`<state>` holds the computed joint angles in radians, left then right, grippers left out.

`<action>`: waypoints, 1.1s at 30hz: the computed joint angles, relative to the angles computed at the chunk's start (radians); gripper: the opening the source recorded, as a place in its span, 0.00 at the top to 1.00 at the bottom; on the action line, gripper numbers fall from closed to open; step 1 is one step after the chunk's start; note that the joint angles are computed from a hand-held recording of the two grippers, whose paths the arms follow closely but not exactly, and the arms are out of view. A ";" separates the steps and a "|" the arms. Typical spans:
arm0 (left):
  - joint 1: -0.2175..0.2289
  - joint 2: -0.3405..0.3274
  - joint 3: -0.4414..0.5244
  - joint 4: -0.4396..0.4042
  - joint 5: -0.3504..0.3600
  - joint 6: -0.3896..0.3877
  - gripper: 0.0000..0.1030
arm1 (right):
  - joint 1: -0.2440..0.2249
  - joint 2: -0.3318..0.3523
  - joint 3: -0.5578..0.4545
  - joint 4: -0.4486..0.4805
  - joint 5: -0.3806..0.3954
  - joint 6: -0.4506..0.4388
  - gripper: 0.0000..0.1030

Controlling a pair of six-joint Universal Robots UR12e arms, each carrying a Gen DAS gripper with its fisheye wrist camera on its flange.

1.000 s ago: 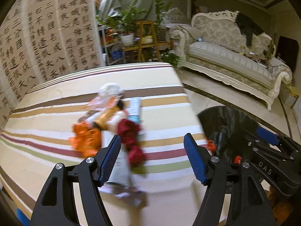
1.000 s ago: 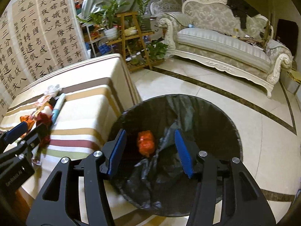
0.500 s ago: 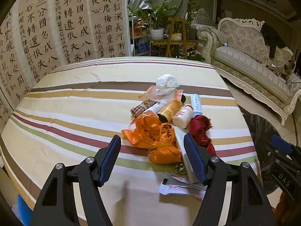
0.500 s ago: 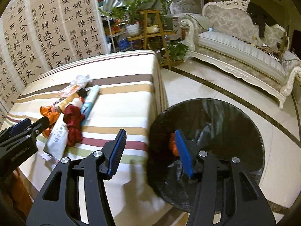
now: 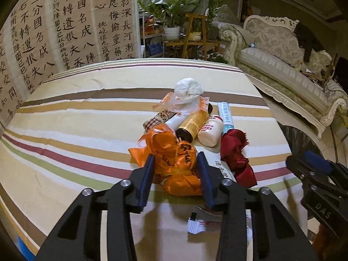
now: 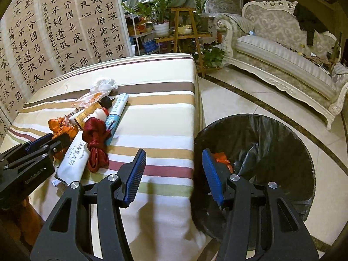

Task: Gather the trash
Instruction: 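Grasp the printed orange bag with the left tool while the right tool grasps the red ribbon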

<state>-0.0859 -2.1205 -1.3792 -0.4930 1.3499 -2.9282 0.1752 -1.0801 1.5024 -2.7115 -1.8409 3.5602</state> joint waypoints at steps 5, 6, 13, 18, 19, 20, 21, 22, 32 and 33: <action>0.010 0.010 -0.010 0.003 -0.019 0.000 0.74 | 0.007 0.008 -0.012 0.001 0.006 -0.008 0.49; 0.013 0.010 -0.010 0.005 -0.027 -0.003 0.74 | 0.008 0.010 -0.015 0.001 0.008 -0.010 0.49; 0.031 0.021 -0.023 0.021 -0.024 -0.017 0.75 | 0.020 0.021 -0.037 0.001 0.024 -0.031 0.49; 0.042 0.024 -0.034 0.041 0.007 -0.024 0.75 | 0.029 0.035 -0.061 0.004 0.042 -0.052 0.49; 0.045 0.024 -0.036 0.045 0.012 -0.025 0.75 | 0.031 0.038 -0.066 0.006 0.045 -0.055 0.49; 0.048 0.025 -0.037 0.048 0.016 -0.028 0.75 | 0.032 0.041 -0.070 0.008 0.048 -0.059 0.49; 0.051 0.025 -0.038 0.051 0.021 -0.031 0.75 | 0.034 0.045 -0.077 0.012 0.054 -0.063 0.49; 0.054 0.025 -0.039 0.053 0.024 -0.034 0.75 | 0.035 0.047 -0.082 0.016 0.058 -0.066 0.49; 0.071 0.018 -0.037 0.059 0.041 -0.051 0.75 | 0.047 0.082 -0.136 0.072 0.072 -0.090 0.61; 0.071 0.017 -0.037 0.059 0.040 -0.050 0.75 | 0.047 0.084 -0.139 0.076 0.074 -0.091 0.62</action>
